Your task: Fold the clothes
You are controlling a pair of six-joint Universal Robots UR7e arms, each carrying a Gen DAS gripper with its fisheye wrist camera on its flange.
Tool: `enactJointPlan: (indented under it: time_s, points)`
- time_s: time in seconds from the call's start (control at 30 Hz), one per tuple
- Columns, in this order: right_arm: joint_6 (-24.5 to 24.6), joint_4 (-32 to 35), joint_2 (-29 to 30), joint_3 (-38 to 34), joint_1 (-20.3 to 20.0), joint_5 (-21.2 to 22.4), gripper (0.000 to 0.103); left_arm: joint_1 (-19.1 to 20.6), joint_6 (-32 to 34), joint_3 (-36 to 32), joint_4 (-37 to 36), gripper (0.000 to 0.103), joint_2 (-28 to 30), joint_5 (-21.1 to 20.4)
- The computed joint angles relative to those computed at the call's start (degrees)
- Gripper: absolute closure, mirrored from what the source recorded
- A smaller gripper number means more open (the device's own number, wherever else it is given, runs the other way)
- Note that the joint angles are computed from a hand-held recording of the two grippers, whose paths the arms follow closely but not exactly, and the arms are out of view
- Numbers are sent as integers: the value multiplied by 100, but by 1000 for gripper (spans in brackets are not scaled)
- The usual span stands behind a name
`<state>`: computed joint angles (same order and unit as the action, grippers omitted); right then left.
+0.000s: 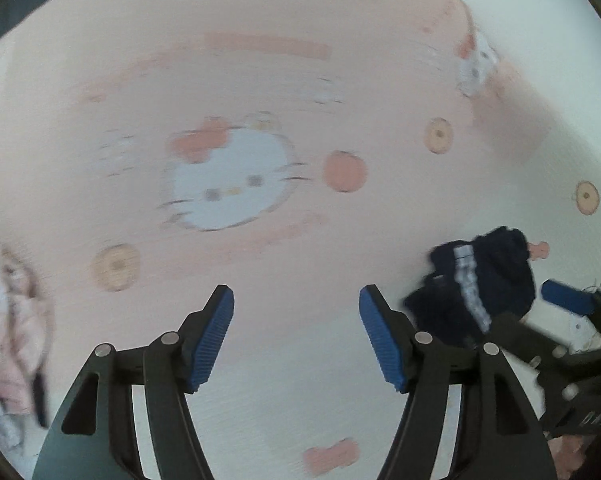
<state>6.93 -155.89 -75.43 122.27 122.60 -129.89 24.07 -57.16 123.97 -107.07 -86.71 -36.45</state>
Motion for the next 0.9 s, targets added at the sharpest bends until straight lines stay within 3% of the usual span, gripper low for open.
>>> enactJointPlan:
  time_s: [0.23,0.33,0.47,0.67,0.9]
  points:
    - [860,278,1088,-537,1250,-490,1,-583,-1363,-284,2783,32,-1637,24]
    - [1298,562,1280,-731,1757,-523,1,-1040,-2081,-558,4046,32,-2187,-146]
    - [2316,1281,1473,-991,2295,-359,1,-1901,-3319,-988,5874,30,-2704,-548]
    - [3191,2011,1571,-1060,2872,-233,1,-3298,-5068,-1390,7904,23,-3008,-1492]
    - [4028,3073,1528,-1201,3616,-160,1,-4873,-6519,-1555,8864,23,-3101,-2894]
